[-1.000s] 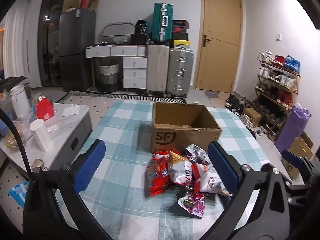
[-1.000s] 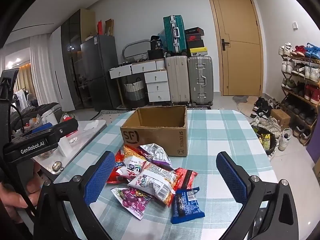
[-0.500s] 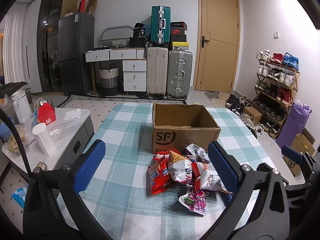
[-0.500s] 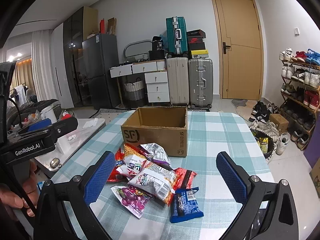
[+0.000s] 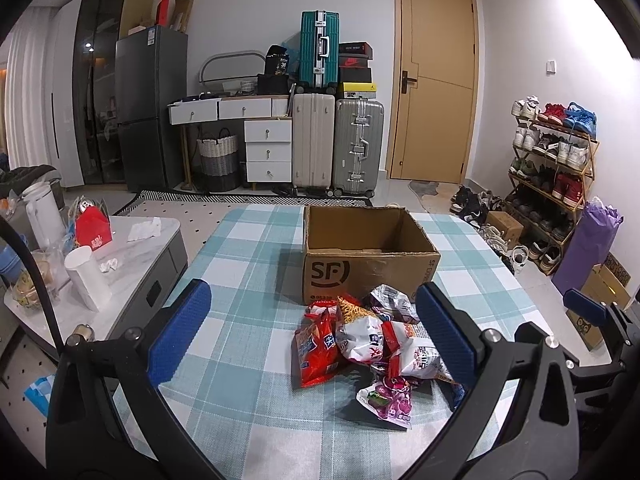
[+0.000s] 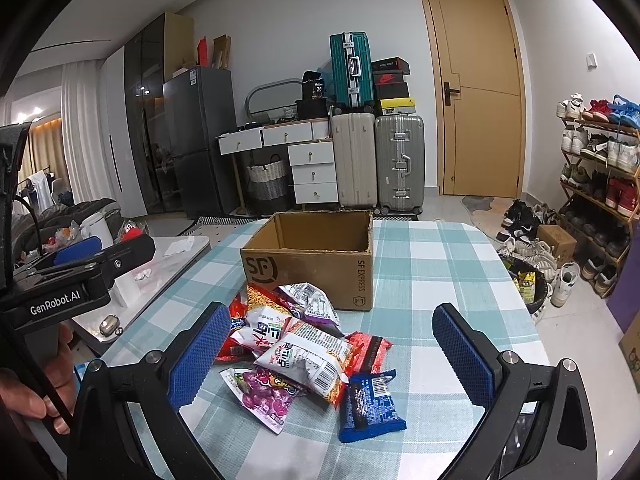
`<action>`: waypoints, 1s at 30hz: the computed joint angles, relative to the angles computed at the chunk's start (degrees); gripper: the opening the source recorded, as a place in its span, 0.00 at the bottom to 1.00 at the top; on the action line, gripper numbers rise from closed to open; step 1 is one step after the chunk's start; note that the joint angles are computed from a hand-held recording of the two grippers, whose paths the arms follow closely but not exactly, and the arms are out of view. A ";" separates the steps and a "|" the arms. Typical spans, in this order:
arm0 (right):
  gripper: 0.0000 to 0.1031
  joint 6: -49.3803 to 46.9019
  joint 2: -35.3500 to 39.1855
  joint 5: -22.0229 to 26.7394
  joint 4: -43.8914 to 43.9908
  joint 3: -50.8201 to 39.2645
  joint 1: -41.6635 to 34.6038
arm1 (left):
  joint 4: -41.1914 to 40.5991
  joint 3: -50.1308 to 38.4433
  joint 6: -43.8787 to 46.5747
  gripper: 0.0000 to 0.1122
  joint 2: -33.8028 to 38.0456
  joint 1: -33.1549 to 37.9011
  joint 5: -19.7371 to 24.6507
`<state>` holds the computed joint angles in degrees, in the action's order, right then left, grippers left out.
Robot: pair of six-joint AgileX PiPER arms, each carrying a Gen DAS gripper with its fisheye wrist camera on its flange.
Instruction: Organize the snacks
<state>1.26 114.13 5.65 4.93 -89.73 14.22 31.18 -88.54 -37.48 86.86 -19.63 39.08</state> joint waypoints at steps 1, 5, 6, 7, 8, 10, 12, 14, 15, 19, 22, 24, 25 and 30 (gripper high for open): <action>1.00 -0.04 0.01 0.06 0.03 -0.05 0.00 | -0.21 0.06 0.33 0.91 -0.04 0.11 -0.16; 1.00 -1.01 0.06 0.09 1.02 -0.14 -0.04 | -0.64 0.09 0.62 0.91 -0.20 0.14 -0.15; 1.00 -0.32 0.04 -0.05 0.35 -0.01 0.04 | -0.59 -0.08 0.66 0.91 -0.02 0.20 -0.06; 1.00 0.39 0.06 0.05 -0.34 -0.10 0.06 | -0.42 0.29 0.46 0.91 -0.15 0.10 -0.27; 1.00 0.38 0.04 0.08 -0.28 -0.07 0.08 | -0.31 0.33 0.34 0.91 -0.16 0.06 -0.30; 1.00 -1.15 0.06 0.04 1.29 -0.05 0.03 | -0.13 0.24 0.18 0.91 -0.09 -0.01 -0.16; 1.00 0.59 0.05 -0.21 -0.61 0.07 0.07 | -0.17 0.19 0.21 0.91 -0.06 0.00 -0.16; 1.00 0.77 0.03 -0.67 -0.76 0.45 0.11 | -0.46 0.23 0.40 0.91 -0.19 -0.08 -0.01; 1.00 0.14 0.01 -0.60 -0.08 0.45 0.08 | 0.04 0.36 0.00 0.91 -0.24 -0.26 0.01; 1.00 -0.04 0.03 -0.66 0.20 0.45 0.09 | -0.51 0.69 0.53 0.91 -0.47 -0.23 0.00; 1.00 -0.47 0.00 -0.72 0.70 0.51 0.06 | -0.37 0.90 0.40 0.91 -0.64 -0.34 0.08; 1.00 -0.60 0.03 -0.94 0.79 0.57 0.06 | -0.57 1.00 0.57 0.91 -0.70 -0.30 -0.08; 1.00 0.23 0.02 -0.73 0.01 0.44 0.05 | -0.26 0.92 0.29 0.91 -0.61 -0.42 0.07; 1.00 2.79 -0.04 -0.76 -2.45 0.64 0.18 | -0.27 1.04 0.23 0.91 -0.66 -0.44 -0.05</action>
